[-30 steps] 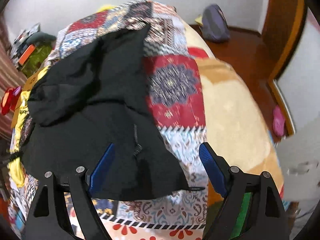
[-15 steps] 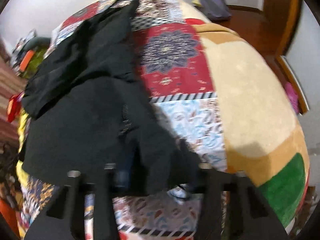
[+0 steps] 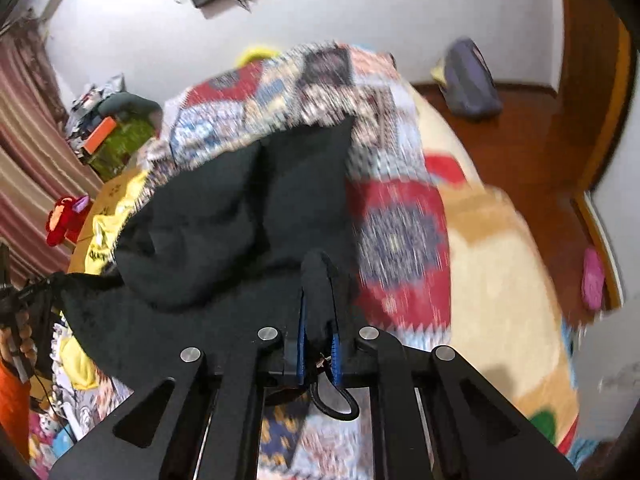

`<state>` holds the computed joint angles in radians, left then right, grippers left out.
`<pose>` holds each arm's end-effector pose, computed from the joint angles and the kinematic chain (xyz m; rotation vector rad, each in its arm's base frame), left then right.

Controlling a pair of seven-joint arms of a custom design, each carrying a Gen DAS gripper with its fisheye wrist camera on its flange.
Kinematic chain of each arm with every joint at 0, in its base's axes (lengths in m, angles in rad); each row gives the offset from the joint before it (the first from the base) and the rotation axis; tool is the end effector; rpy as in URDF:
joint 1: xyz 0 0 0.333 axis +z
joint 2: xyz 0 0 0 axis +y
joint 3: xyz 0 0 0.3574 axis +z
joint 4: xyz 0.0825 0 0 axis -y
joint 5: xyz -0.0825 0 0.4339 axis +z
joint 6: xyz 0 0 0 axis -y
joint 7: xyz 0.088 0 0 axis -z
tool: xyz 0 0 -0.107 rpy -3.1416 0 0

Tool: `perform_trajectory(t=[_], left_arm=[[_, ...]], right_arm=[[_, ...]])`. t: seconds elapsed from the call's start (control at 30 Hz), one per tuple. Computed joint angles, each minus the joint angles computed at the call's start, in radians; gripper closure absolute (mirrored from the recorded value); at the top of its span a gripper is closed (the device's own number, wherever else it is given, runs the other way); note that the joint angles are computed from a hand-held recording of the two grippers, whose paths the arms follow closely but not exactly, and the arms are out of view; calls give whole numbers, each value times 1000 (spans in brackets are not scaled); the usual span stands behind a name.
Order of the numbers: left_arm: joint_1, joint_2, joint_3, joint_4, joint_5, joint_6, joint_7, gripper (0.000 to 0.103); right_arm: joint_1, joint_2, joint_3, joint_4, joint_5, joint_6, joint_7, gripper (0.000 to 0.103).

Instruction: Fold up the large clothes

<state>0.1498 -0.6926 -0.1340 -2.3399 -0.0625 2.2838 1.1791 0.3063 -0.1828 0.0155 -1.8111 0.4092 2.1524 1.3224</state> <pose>0.4111 -0.0115 0.6730 -2.2541 1.4372 -0.6963 0.5486 0.2011 0.7116 -2.1053 1.3418 -0.0854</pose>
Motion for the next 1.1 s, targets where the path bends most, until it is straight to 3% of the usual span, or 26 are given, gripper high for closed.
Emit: perform_trajectory(t=[0.17,0.33,0.5,0.73,0.8,0.87,0.93,1.0,1.1], left_arm=[[34,146,4,142,51,42,20,97],[61,342,22,282,98,60,5,98],[70,504,56,369,133,91,-29,98],[63,692,104,448,249,76,-123,103],[62,686,118,425,211,103,-108,103],[62,655,124,388,190,136,-104,103],[63,618,121,362,208,149,-106,102],[62,585,109,353,239,125,-100,101],[55,501,84,312,293,104,-67,91]], right_arm=[[1,185,37,227,-70,13,25,95],[-12,419,73,502,-131,-38,99,95],[-12,611,93,688,-187,-71,185,95],[-8,791,107,849,-233,-163,252,94],[-4,770,107,802,-254,-117,222,92],[7,740,98,763,-287,-71,214,85],[26,721,77,768,-347,-83,228,78],[46,708,50,785,-417,-104,266,41],[25,585,61,636,-421,25,274,34]])
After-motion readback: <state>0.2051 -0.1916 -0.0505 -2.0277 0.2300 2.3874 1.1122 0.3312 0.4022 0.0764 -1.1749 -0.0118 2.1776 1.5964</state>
